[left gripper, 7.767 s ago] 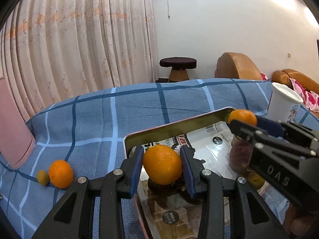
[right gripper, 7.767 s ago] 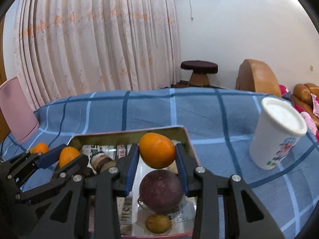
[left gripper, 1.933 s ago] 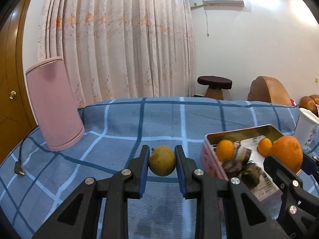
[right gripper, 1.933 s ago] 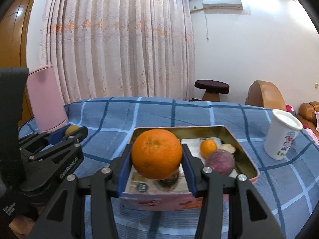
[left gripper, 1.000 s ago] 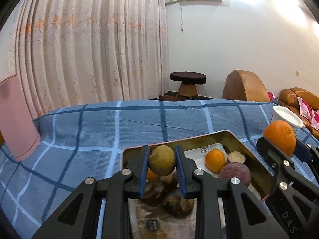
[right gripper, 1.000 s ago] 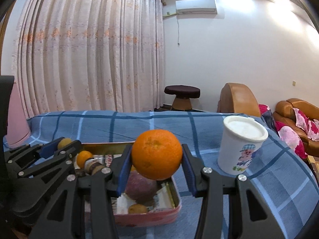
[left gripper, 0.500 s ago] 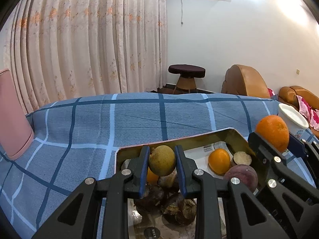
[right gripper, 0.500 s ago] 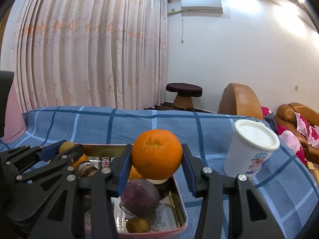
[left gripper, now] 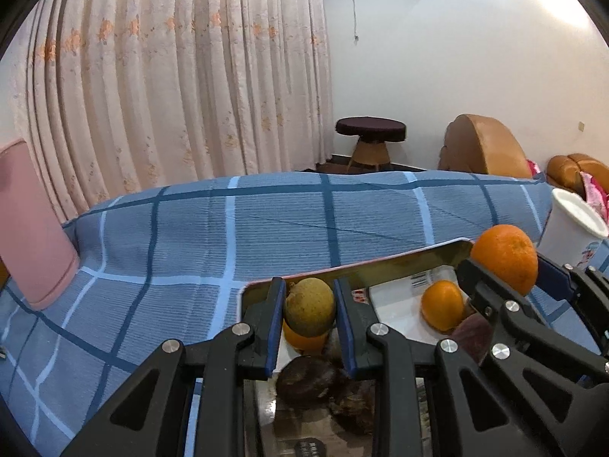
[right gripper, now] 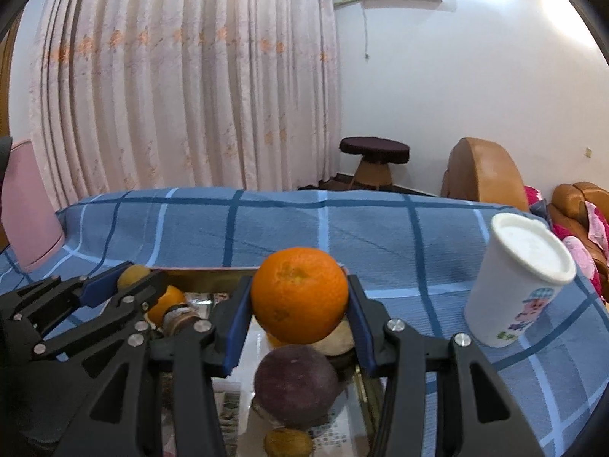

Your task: Organize fruits

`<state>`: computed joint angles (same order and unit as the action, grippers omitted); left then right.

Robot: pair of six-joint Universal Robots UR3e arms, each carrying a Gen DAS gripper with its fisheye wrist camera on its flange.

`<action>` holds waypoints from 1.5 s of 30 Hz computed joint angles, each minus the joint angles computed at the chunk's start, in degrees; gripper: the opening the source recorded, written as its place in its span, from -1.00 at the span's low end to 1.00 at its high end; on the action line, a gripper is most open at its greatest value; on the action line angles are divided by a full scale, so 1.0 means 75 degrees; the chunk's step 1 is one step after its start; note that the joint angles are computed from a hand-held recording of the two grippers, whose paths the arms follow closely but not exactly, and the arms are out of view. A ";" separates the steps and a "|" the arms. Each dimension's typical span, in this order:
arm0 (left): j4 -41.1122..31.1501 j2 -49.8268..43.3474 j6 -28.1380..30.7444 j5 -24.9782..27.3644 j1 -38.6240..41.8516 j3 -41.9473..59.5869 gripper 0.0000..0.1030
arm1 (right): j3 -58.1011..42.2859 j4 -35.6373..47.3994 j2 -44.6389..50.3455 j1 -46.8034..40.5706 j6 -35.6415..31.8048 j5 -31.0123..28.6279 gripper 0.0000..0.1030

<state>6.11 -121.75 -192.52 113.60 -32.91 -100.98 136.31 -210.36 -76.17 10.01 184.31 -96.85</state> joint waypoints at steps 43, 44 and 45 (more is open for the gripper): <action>0.2400 0.0681 -0.0308 0.1055 -0.0375 -0.2176 0.66 | 0.1626 -0.4427 0.0539 0.1161 0.0392 -0.1577 1.00; 0.2522 0.0694 -0.0322 0.1117 -0.0395 -0.2258 0.66 | 0.1679 -0.4718 0.0629 0.1299 0.0415 -0.1776 1.00; 0.2592 0.0736 -0.0329 0.1161 -0.0413 -0.2346 0.66 | 0.1711 -0.4942 0.0714 0.1386 0.0426 -0.1915 1.00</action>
